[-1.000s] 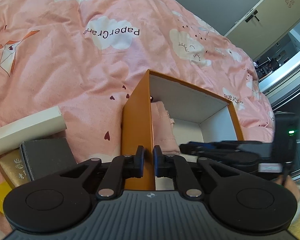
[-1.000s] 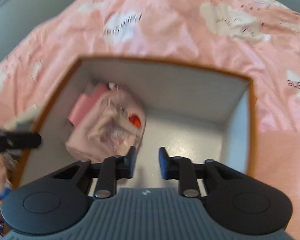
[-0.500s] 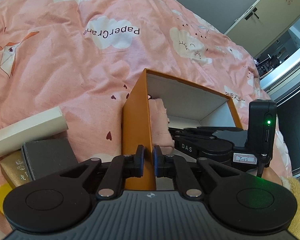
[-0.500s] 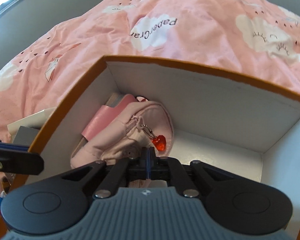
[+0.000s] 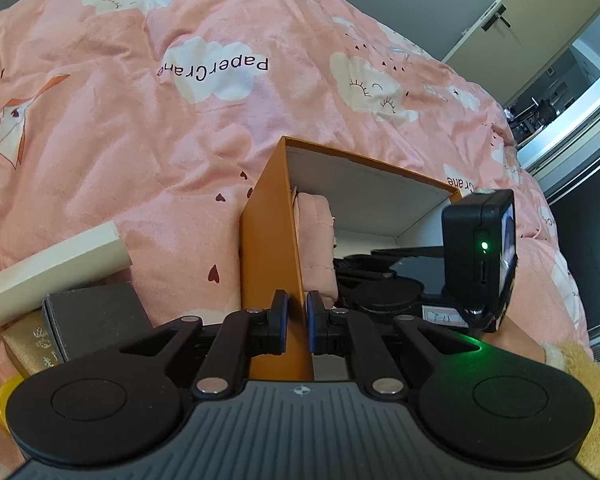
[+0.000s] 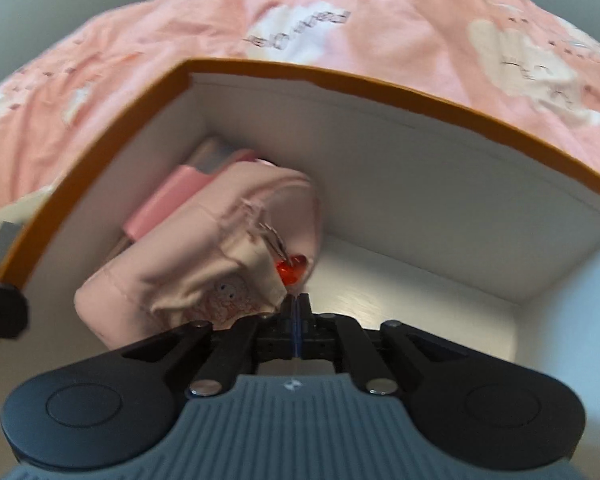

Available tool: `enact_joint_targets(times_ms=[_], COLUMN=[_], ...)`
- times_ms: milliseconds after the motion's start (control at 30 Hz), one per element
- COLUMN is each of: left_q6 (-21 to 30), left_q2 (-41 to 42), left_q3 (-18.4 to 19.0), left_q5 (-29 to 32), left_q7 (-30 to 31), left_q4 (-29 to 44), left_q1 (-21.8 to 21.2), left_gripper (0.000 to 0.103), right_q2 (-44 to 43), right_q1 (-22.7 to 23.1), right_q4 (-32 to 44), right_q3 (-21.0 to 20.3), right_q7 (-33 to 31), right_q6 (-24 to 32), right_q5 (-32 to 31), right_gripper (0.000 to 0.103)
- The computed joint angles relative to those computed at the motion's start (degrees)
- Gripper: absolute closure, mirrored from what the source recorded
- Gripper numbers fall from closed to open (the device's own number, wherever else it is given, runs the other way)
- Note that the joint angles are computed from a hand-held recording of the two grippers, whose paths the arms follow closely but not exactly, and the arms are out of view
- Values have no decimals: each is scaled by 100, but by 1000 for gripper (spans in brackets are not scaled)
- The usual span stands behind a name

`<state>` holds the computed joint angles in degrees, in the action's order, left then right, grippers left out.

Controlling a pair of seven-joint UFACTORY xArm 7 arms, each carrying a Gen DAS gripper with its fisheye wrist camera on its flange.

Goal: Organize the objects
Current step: 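Withdraw both open tools from the box back toward the pile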

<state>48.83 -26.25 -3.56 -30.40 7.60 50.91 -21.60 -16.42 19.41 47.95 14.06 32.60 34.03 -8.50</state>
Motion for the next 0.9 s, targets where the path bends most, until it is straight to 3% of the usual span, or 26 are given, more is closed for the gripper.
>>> enact_joint_targets(times_ms=[167, 267, 367, 633, 733, 900], left_q6=[-16, 0, 7, 106, 255, 616], left_q2=[-4, -7, -7, -146, -348, -701], left_q3=[-5, 4, 30, 54, 167, 337], left_q5=[4, 30, -10, 122, 291, 599], left_q7=[-12, 4, 26, 70, 246, 392], left_q4=[-11, -7, -8, 102, 203, 326], left_q1=[-1, 3, -2, 75, 155, 398], left_gripper=[93, 93, 93, 87, 77, 74], right_q2=[35, 103, -87, -622, -930, -1232], right_q1=[-119, -223, -116, -218, -200, -143], right_q4=[-124, 54, 79, 130, 187, 501], right_q3=[85, 265, 165, 383, 500, 777], right_q7=[73, 285, 138, 448, 718, 1127], right_q6=[-412, -41, 209, 911, 1119, 1183], right_q5=[-372, -883, -771, -1045, -1016, -959], right_gripper=[101, 102, 99, 93, 83, 71])
